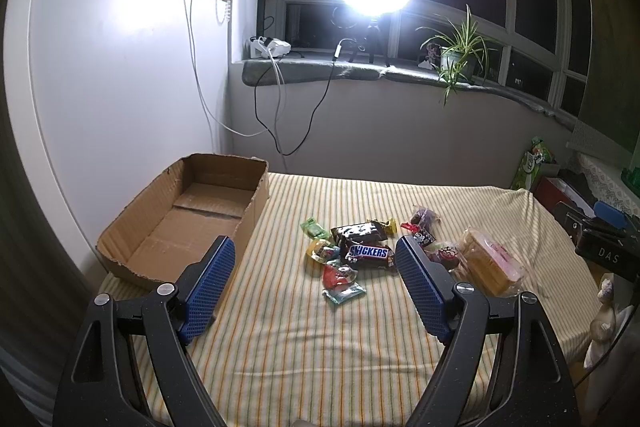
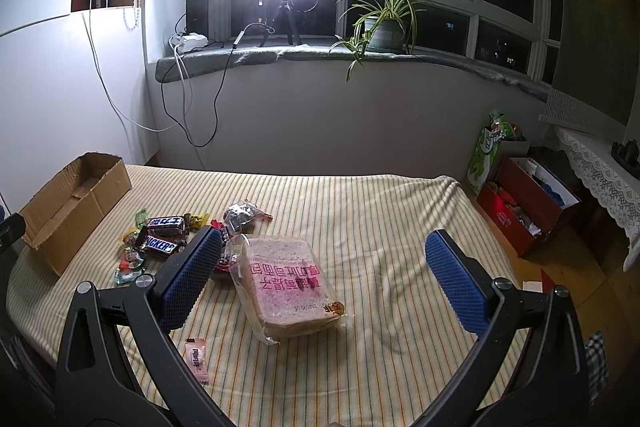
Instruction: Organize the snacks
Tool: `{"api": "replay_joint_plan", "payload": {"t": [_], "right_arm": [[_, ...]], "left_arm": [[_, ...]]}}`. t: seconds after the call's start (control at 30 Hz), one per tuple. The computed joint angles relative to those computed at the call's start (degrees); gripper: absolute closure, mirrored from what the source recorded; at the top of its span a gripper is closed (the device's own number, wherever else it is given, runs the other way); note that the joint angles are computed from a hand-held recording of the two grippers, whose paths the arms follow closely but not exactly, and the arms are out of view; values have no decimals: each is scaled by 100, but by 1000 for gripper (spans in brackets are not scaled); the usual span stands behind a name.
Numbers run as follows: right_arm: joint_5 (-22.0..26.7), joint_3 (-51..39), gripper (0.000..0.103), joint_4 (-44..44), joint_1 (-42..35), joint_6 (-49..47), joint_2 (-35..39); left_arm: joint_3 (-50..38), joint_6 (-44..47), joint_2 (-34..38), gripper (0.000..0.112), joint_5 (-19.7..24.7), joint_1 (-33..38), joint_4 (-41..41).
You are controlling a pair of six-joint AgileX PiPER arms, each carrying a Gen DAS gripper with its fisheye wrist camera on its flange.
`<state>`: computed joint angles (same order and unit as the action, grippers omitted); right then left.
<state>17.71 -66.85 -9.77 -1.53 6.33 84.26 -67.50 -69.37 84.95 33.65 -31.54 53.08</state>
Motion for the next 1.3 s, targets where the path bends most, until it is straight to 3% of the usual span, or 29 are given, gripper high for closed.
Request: {"api": "replay_joint_plan", "payload": {"t": [0.73,0.93,1.03,1.2,1.3], "right_arm": [[-42,6,0,103,-11,-120,56],[-98,1,0,501,-90,-593,163],[-36,-48,0,1164,-208,-1329,241],[325,-227,0,3030,-631,-3142,462],[655,-411,8,3773,-867,-3830,645]], "left_arm": [[-111,154,111,30,1,-43,-120],[-159,258,172,30,-38,-41,-249],[-239,461,263,30,-114,-13,-447],[-369,980,463,30,-382,50,-1049],[-489,1328,613,30,-481,31,-1415]]}}
